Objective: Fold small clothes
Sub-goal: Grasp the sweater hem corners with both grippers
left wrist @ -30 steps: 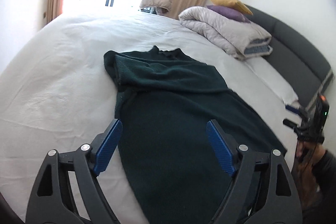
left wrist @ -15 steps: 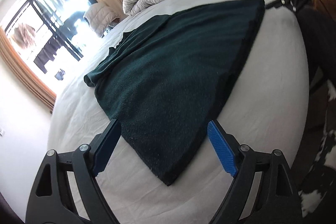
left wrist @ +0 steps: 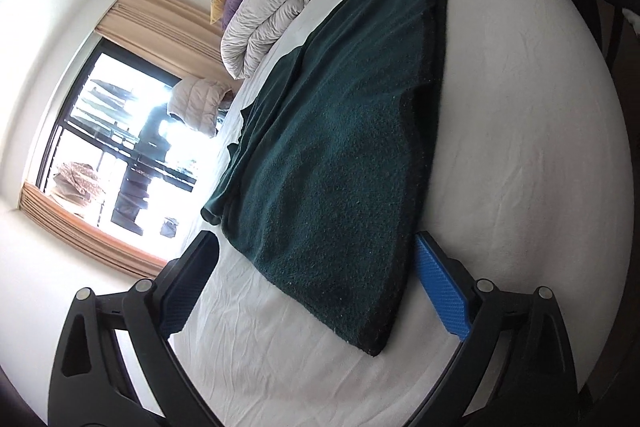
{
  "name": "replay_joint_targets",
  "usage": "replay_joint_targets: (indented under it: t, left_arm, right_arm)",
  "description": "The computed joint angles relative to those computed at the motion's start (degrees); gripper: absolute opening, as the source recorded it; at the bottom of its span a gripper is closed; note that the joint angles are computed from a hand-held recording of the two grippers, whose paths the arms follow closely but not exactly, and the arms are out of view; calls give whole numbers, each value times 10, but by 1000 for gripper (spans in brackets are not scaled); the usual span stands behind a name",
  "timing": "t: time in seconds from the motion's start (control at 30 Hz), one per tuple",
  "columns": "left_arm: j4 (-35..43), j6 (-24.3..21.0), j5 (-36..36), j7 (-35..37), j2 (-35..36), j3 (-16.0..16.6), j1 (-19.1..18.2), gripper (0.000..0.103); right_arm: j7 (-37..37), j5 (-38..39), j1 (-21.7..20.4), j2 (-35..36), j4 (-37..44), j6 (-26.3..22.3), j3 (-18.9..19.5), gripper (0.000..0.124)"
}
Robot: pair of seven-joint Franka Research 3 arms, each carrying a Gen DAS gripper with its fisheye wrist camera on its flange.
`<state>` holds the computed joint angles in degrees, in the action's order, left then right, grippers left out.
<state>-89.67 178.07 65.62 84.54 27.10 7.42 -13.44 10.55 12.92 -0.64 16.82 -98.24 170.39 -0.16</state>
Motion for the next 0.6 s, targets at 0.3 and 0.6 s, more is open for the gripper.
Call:
replay_joint_targets:
  t: [0.3,0.6]
  left_arm:
    - [26,-2,-99,135,24,-53,41,88]
    - [27,-34,-158,196,31,-52,39,35]
  right_arm:
    - [63,-64,17,27,23,19,-37,49]
    - [55,-92,16,52,49,27,-39,29]
